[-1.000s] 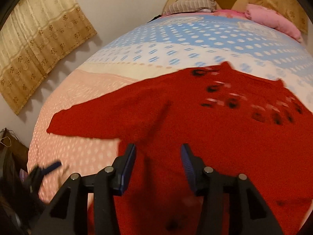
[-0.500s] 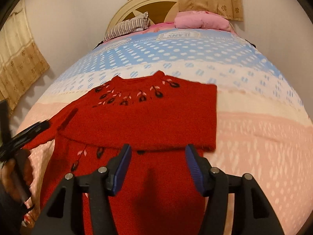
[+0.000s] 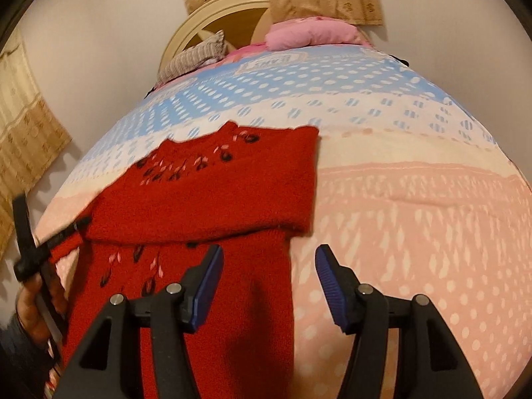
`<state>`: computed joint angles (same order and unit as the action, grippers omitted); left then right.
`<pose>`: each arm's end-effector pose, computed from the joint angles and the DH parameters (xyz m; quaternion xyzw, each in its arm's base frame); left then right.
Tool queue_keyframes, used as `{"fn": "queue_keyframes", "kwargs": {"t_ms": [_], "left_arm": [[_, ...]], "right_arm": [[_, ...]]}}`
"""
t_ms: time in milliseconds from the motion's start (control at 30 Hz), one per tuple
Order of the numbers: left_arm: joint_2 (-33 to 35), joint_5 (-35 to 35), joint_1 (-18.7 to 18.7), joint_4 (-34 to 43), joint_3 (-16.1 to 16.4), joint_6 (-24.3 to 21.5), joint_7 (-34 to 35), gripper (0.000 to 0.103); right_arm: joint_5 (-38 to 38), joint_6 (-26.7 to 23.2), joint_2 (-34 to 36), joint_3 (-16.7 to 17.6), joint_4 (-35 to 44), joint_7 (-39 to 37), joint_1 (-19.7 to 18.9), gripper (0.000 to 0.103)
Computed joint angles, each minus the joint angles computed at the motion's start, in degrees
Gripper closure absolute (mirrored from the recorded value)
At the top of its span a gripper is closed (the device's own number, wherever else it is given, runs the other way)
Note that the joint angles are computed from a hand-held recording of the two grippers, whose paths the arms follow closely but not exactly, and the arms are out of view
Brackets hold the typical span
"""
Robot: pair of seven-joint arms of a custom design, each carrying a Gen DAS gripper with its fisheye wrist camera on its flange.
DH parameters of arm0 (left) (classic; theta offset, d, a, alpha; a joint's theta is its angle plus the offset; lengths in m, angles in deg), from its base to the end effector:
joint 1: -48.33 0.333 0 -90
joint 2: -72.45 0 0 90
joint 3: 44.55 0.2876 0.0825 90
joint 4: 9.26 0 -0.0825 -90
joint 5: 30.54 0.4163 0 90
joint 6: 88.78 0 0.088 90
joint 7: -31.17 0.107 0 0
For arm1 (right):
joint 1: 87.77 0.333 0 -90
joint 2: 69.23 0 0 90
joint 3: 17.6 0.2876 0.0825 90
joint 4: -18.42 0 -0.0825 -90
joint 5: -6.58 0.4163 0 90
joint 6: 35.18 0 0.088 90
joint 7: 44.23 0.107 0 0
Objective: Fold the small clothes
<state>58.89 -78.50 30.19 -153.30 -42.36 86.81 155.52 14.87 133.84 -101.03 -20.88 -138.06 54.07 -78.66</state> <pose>0.5007 -0.0817 0.3907 -0.6281 0.6697 -0.3566 0.1727 0.4439 0.0365 0.4356 -0.5937 0.7099 -0.1870 0.3295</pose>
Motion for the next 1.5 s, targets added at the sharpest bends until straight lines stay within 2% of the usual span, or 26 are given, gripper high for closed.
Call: {"fn": "queue_keyframes", "kwargs": {"t_ms": [33,67,133,167,200,233,333,400,467,500,567,600,667,700,733,833,867,933,967,1000,1067,1133,1233,1300,1367,1500], "left_arm": [[0.30,4.38,2.86,-0.14,-2.70,0.03,-4.36,0.092],[0.51,6.69,3.95,-0.14,-3.59,-0.05,-6.59,0.092],[0.07,14.37,8.23,-1.24,-6.92,-0.79,-14.24,0.092],[-0.36,15.67,8.47,-1.83,-6.69,-1.65,-15.94,0.092],[-0.80,14.32,6.72,-2.49,-4.85,-1.46,-15.11,0.090],[-1.14,13.52,5.43,-3.00,-3.43,-1.35,-14.57,0.088],[-1.81,9.02,0.98,-3.38,1.18,-1.43,-10.66,0.086],[-1.77,8.50,0.85,-3.39,1.12,-1.24,-10.18,0.085],[-1.93,8.79,1.23,-3.68,0.53,-0.69,-10.56,0.085],[-2.28,9.48,1.55,-4.07,-0.01,-0.22,-10.95,0.082],[-3.92,11.10,1.77,-5.63,-0.68,1.63,-11.50,0.073],[-4.76,13.35,3.13,-6.59,-2.03,2.58,-13.19,0.060],[-6.72,18.83,8.73,-8.99,-7.35,5.03,-17.96,0.039],[-7.67,20.28,10.16,-10.06,-8.51,6.12,-19.08,0.036],[-8.62,21.41,10.88,-10.99,-8.77,6.63,-19.56,0.036],[-11.18,24.13,11.02,-12.99,-6.40,5.23,-19.56,0.035],[-12.17,25.04,11.28,-13.92,-5.55,5.02,-19.53,0.035],[-13.79,27.52,13.86,-15.48,-5.90,4.76,-20.36,0.035],[-14.35,28.93,16.01,-15.96,-6.84,4.61,-21.20,0.034],[-14.93,29.87,16.72,-16.26,-6.02,4.01,-21.32,0.034],[-15.90,30.99,16.78,-16.76,-2.94,3.20,-21.38,0.034],[-16.44,33.17,19.89,-17.15,-2.89,2.88,-22.67,0.034],[-16.21,37.68,28.36,-17.25,-7.39,2.68,-26.72,0.034],[-16.58,39.18,29.35,-17.64,-5.38,2.70,-27.09,0.034],[-17.14,41.26,31.40,-18.33,-4.17,3.47,-27.38,0.034],[-15.50,45.79,39.91,-17.55,-7.07,4.48,-30.45,0.034]], "right_arm": [[0.52,0.30,0.69,-0.39,0.76,0.02,0.50,0.044],[1.28,0.67,1.91,-1.35,2.00,-0.75,1.83,0.043],[3.80,0.20,5.17,-4.55,5.53,-4.59,6.35,0.042],[6.40,0.06,6.95,-7.16,7.45,-7.86,9.67,0.042],[9.64,0.36,8.86,-9.25,9.26,-11.64,12.54,0.042],[11.08,-0.20,10.68,-9.71,10.87,-13.51,13.40,0.042],[8.80,-6.12,18.11,-5.43,16.68,-8.31,7.98,0.042],[10.06,-7.36,20.31,-4.47,17.91,-8.71,6.69,0.042],[3.41,-7.42,19.18,0.09,17.48,-2.98,2.74,0.042],[2.20,-7.57,18.57,1.44,17.59,-1.56,1.99,0.042],[8.25,-7.02,17.69,0.26,18.42,-6.77,5.46,0.042],[8.61,-7.07,17.86,0.85,19.19,-7.87,5.94,0.042],[3.89,-6.79,19.44,4.18,21.41,-5.34,4.76,0.042],[4.08,-7.68,20.76,4.33,22.87,-6.20,5.49,0.042],[4.40,-9.37,22.71,4.45,24.94,-7.18,6.11,0.042],[2.21,-13.86,29.01,6.40,30.24,-5.32,5.46,0.042],[3.42,-15.55,30.30,5.49,31.14,-6.53,6.86,0.040],[-1.63,-13.96,29.83,7.74,30.24,-3.99,5.53,0.040],[0.15,-14.91,29.44,7.00,30.33,-5.90,6.74,0.040],[2.95,-15.22,28.85,7.02,30.18,-8.51,7.13,0.040],[-0.65,-13.97,27.95,7.69,29.89,-6.60,7.29,0.040],[-0.66,-12.26,27.93,7.93,30.24,-7.49,7.94,0.040],[3.72,-12.00,30.51,8.36,32.61,-10.29,9.43,0.040],[8.35,-12.30,33.03,8.98,34.17,-13.07,10.11,0.040],[5.99,-9.01,34.14,9.50,33.76,-10.51,10.81,0.038],[3.32,-7.71,34.84,10.35,34.25,-9.61,11.87,0.038]]}}
